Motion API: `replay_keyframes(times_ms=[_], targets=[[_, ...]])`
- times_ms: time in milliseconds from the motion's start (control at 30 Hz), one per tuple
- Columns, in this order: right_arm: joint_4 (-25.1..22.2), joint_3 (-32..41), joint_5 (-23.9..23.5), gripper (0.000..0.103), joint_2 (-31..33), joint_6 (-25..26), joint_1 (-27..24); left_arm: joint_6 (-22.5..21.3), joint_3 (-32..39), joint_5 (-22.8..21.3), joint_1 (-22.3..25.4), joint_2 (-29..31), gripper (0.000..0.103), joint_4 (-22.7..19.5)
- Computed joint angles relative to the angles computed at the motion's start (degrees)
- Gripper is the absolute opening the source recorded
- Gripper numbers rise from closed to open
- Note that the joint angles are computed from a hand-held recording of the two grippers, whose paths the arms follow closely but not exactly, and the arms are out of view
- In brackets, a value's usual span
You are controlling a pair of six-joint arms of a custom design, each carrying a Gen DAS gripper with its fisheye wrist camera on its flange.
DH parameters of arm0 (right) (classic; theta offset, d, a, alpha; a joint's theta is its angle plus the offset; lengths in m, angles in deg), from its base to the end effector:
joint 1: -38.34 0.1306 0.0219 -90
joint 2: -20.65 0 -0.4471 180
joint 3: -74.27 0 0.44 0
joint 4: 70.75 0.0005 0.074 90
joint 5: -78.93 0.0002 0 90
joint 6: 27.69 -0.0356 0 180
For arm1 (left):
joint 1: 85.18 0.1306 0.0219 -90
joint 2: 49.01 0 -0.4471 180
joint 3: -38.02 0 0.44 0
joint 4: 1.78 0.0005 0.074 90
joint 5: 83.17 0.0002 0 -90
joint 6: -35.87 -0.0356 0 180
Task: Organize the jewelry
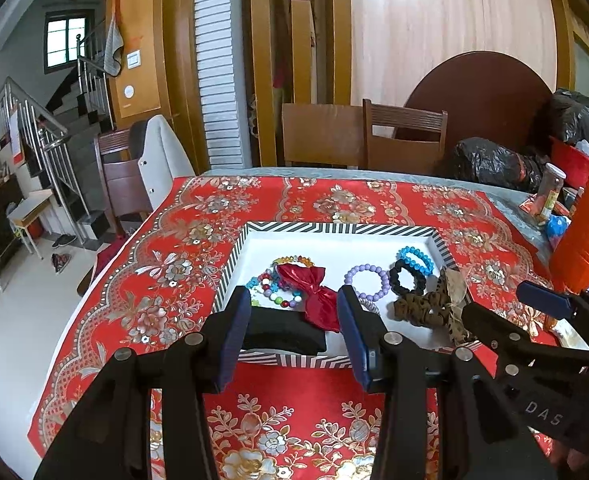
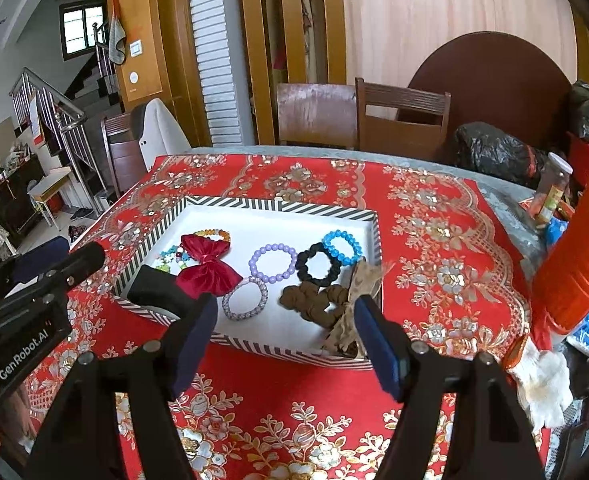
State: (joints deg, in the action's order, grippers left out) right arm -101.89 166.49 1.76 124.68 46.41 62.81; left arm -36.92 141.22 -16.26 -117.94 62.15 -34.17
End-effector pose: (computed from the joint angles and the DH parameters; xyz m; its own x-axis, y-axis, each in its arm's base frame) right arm 0.5864 0.2576 0.4001 -0.6665 -0.0099 -0.7454 -0.0762 0.9956 0.0550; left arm 0.5962 -0.3676 0.4174 -0.5930 0.0579 -0.8031 0.0743 0.9971 0.0171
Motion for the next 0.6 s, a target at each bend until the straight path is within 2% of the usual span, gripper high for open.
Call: replay_keyframes(times_ms=[600], targets=[[-0.6, 0.6, -0.2, 0.074, 0.6, 0.3, 0.4, -0.3, 0.3, 0.4, 0.1, 0.2, 0.049, -1.0]])
